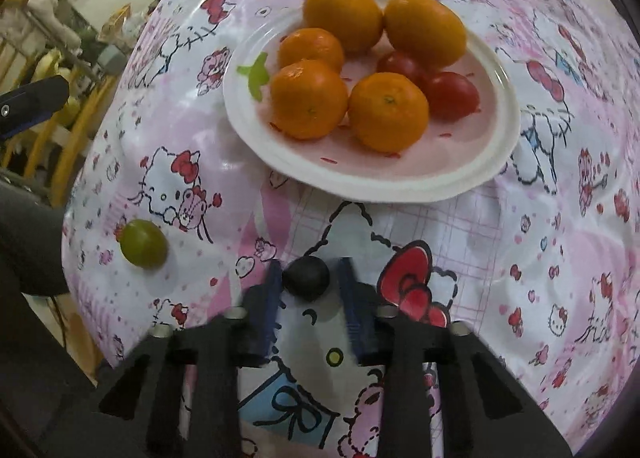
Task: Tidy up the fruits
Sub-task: 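Grasp a dark berry with the right tool while the left tool grasps the green lime, then place the berry on the plate with the right tool while the left tool places the lime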
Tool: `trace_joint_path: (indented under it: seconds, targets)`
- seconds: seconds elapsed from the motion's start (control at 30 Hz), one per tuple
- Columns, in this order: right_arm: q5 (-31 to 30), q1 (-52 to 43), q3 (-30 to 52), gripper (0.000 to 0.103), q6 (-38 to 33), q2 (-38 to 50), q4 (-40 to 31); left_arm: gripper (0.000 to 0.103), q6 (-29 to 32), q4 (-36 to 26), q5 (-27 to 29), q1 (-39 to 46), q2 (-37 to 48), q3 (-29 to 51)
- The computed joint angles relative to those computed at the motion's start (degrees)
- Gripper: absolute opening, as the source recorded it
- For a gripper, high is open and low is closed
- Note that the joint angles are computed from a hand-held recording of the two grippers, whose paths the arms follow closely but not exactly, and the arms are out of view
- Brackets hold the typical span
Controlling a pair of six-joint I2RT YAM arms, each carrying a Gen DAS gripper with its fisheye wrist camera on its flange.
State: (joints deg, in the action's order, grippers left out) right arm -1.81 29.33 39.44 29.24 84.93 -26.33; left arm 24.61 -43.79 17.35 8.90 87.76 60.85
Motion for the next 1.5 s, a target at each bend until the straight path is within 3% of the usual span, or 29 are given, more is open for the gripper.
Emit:
trace_joint_path:
  seconds: [0.43, 0.6, 0.67, 0.87, 1.03, 1.27, 1.5]
  targets:
    - [-2.8, -8.0, -4.4, 0.024, 2.3, -12.9, -1.3, 0.083, 7.0, -2.2, -6.4, -8.5, 0.0, -8.1]
    - [-4.0, -11.0, -5.0, 0.024, 2.0, -17.6, -2.8, 0.071, 7.3, 0.2, -9.6, -12.8, -0.7, -11.8]
    - [-4.4, -12.0, -4.9, 0.024, 1.7, -18.2, -3.1, 0.056, 7.4, 0.9, -10.6, -14.1, -0.8, -12.8]
    - [-5.0, -13.0, -5.4, 0.025, 1.8, -20.3, -4.0, 0.028, 7.2, 2.0, -11.0, -16.2, -2.1, -14.6]
    - [-5.1, -12.8, -5.2, 0.024, 2.1, -20.7, -3.6, 0.026, 7.0, 1.5, -10.2, -16.3, -2.5, -13.9]
    - [-5.9, -13.7, -5.4, 0.025, 2.2, -22.4, -4.0, 0.026, 8.8, -1.4, -4.5, -11.4, -6.8, -10.4]
    - [-7.5, -16.4, -5.6, 0.025, 2.0, -25.8, -4.8, 0.026, 7.5, -1.6, -2.7, -9.6, -5.1, -6.7]
